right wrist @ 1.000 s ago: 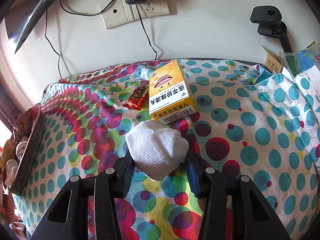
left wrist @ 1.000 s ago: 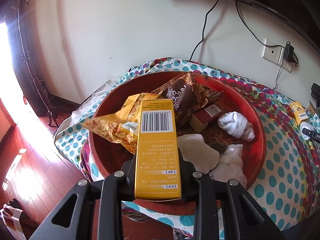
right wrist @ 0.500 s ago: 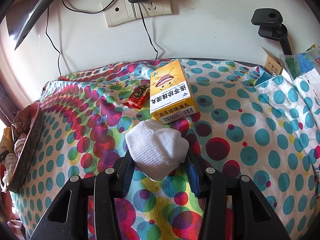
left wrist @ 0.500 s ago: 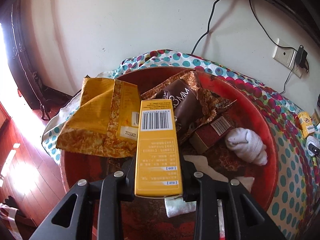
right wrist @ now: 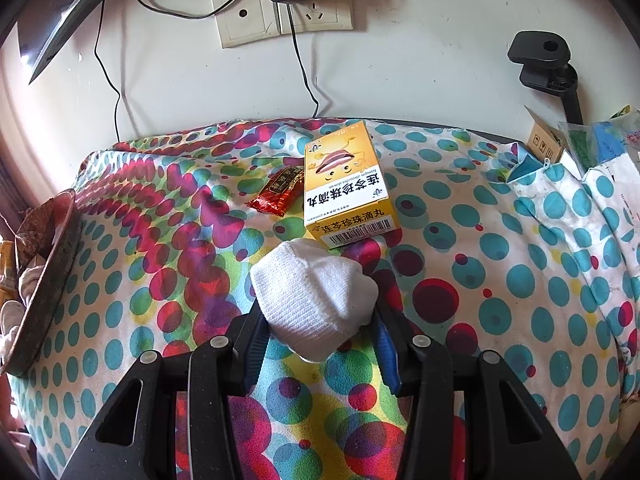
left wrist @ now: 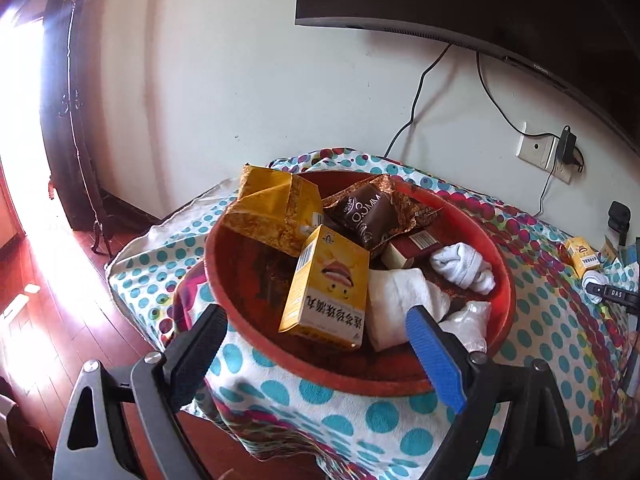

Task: Organize objects
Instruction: 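Carry the tall yellow box into the red tray and open the left gripper, then carry the white sock into the red tray and release it with the right gripper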

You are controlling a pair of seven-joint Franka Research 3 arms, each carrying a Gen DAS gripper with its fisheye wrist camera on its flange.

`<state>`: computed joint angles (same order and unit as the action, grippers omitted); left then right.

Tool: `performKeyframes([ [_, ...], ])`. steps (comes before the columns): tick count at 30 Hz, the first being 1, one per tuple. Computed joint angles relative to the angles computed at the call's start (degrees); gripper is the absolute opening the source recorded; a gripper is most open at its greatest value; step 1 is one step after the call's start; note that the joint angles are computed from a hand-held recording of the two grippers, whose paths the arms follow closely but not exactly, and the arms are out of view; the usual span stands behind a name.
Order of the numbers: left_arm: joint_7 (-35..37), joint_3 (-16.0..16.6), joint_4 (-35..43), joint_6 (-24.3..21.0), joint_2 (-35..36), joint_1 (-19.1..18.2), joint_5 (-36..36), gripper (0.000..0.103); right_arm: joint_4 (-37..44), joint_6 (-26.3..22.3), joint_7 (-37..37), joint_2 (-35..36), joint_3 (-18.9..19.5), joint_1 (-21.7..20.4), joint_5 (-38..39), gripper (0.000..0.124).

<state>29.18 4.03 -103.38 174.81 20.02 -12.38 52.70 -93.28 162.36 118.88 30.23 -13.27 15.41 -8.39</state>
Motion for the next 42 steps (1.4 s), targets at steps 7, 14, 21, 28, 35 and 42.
performKeyframes([
  [7,-10.86,1.54,-2.66,-2.68,-2.77,-2.71,12.24,0.093,0.39,-1.26,3.67,0.23,-4.63,4.44,-5.87,0.044],
  [14,-17.96,-0.88,-2.37,-1.54,-2.87,0.18,19.96,0.093,0.79,3.08,-5.09,-2.25,4.39,4.92,-6.06,0.044],
  [21,-25.44,-2.48,-2.34,-2.06,-3.82,2.67,26.51,0.093,15.63,-1.7,-15.17,6.18,9.12,9.66,-0.87,0.044],
  [28,-29.0,-3.73,-2.19,-3.72,-4.16,4.13,29.42,0.093,28.87,-9.02,-16.62,14.93,8.32,13.13,1.05,0.044],
  [35,-27.82,-4.4,-1.78,-4.22,-3.58,4.41,28.98,0.093,36.06,-12.93,-15.82,20.0,8.28,13.5,2.39,0.044],
  [42,-26.9,-4.34,-1.51,-4.17,-3.17,4.23,27.87,0.093,41.69,-16.05,-14.11,23.56,7.77,13.41,2.66,0.044],
])
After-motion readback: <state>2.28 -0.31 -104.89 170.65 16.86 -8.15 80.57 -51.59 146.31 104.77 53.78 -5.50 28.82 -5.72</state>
